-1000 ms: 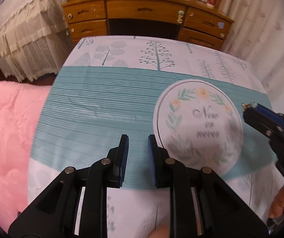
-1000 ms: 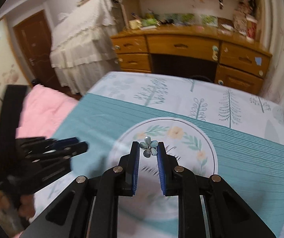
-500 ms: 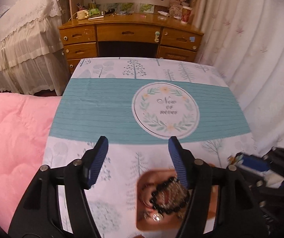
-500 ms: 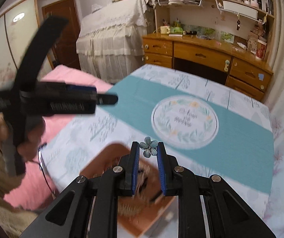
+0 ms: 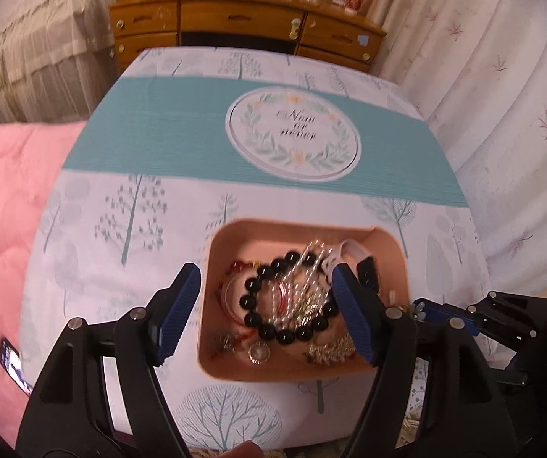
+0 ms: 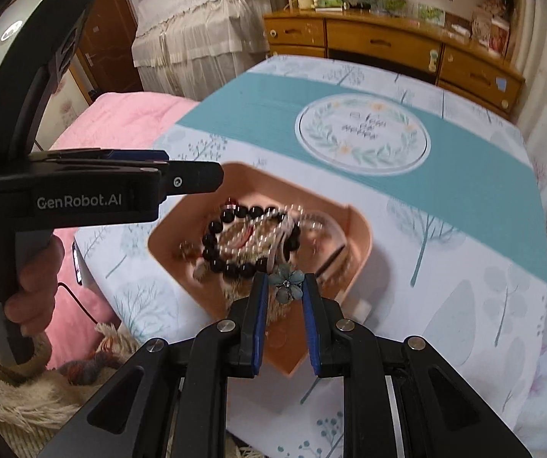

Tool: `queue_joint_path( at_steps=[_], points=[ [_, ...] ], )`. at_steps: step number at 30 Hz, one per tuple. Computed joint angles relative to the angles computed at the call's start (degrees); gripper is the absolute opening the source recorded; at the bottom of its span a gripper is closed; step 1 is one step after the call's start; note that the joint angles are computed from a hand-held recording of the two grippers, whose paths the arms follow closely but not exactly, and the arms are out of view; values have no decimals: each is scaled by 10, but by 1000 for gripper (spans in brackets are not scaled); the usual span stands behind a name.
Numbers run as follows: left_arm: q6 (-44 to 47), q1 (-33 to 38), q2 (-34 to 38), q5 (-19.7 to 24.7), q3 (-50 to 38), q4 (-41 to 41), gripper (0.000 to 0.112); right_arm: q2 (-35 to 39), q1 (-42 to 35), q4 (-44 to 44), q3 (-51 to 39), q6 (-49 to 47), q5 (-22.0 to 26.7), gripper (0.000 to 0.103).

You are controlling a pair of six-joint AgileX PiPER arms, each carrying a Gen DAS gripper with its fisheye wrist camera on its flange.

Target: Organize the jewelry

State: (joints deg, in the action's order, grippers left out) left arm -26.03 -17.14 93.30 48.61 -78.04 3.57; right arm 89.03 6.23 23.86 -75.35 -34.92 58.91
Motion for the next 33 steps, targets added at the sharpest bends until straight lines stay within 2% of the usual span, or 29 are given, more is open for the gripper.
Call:
queue_joint_path(
  at_steps=[2,3,4,6,10,15,17,19,21,24,29,33],
  points=[
    [-14,-2,-6,-8,16,10,69,1,-3,2,6,2,1,22],
    [-24,-5,-11,-13,26,19,69,3,-3,2,7,4,-1,31],
    [-29,-6,-14,-14,31,23,69,6,-5,4,6,6,-3,45],
    [-33,-7,-23,-19,42,25,70,2,-14,22,13,1,-7,52],
    [-57,-23,-38,-23,56,52,70,-4,-23,37,11,9,-7,52],
    [-106,-62,-56,-20,65,108,71,-48,-10,-8,34,76,-72,53],
    [-119,-75,-61,-19,67,123,73,-61,-9,-15,41,99,-91,60],
    [-131,-87,-64,-13,66,136,74,-71,-9,-27,47,129,-107,73],
    [-145,-98,-66,-8,63,148,74,-82,-6,-49,49,161,-123,75],
    [-182,-119,-72,0,63,176,76,-95,1,-91,49,223,-136,84],
    [-261,-152,-77,15,70,249,76,-115,-14,-79,61,252,-128,84],
    [-286,-165,-68,27,71,271,76,-140,0,-110,94,277,-158,84]
  ],
)
